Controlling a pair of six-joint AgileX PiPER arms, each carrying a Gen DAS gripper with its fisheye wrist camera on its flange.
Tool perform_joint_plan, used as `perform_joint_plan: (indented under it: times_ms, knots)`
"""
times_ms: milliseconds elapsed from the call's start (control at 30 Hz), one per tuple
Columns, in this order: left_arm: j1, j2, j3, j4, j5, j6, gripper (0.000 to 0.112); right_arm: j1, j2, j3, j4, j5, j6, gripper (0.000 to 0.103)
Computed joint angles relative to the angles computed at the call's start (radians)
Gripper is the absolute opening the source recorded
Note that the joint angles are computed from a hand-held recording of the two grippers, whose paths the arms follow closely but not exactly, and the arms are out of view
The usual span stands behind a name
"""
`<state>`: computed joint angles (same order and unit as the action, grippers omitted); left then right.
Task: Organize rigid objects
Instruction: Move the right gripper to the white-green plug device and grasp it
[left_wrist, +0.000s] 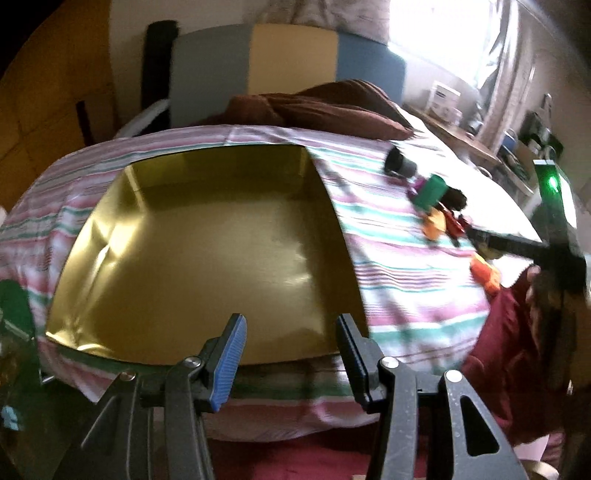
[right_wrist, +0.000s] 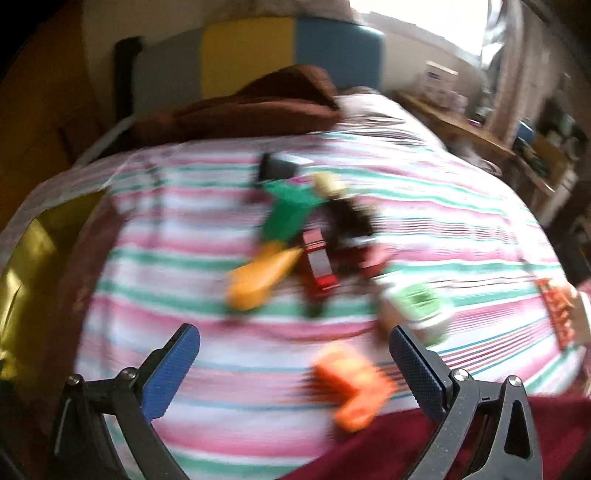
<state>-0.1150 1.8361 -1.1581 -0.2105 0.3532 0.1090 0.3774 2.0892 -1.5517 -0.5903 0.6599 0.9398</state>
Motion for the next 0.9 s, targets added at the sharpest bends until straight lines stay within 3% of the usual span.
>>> perform_joint_plan:
  times_ms: [100, 167, 300, 400, 500, 567, 733, 900]
  knots:
    - [-0.010, 0.013, -0.022, -0.099, 0.031, 0.107, 0.051, -0.087, 0.005, -0.040, 0.067, 0.044, -0.072, 0.103]
    - [-0.010, 0.024, -0.046, -0.192, 0.066, 0.193, 0.051, -0.144, 0.046, -0.121, 0.171, 0.111, -0.211, 0.103]
    - [0.006, 0.049, -0.096, -0.402, 0.167, 0.385, 0.051, -0.223, 0.112, -0.209, 0.309, 0.161, -0.427, 0.103]
    - [-0.028, 0.060, -0.126, -0.324, 0.170, 0.316, 0.051, -0.255, 0.141, -0.225, 0.347, 0.162, -0.475, 0.101]
    - [-0.040, 0.084, -0.165, -0.297, 0.208, 0.280, 0.051, -0.282, 0.160, -0.225, 0.397, 0.156, -0.518, 0.090]
    - [-0.044, 0.099, -0.185, -0.289, 0.227, 0.263, 0.051, -0.304, 0.170, -0.213, 0.455, 0.143, -0.560, 0.077]
    - [-0.053, 0.125, -0.238, -0.304, 0.270, 0.256, 0.051, -0.321, 0.160, -0.175, 0.516, 0.089, -0.610, 0.060]
    - [-0.119, 0.171, -0.350, -0.212, 0.308, 0.179, 0.051, -0.352, 0.125, -0.117, 0.611, 0.032, -0.666, 0.059]
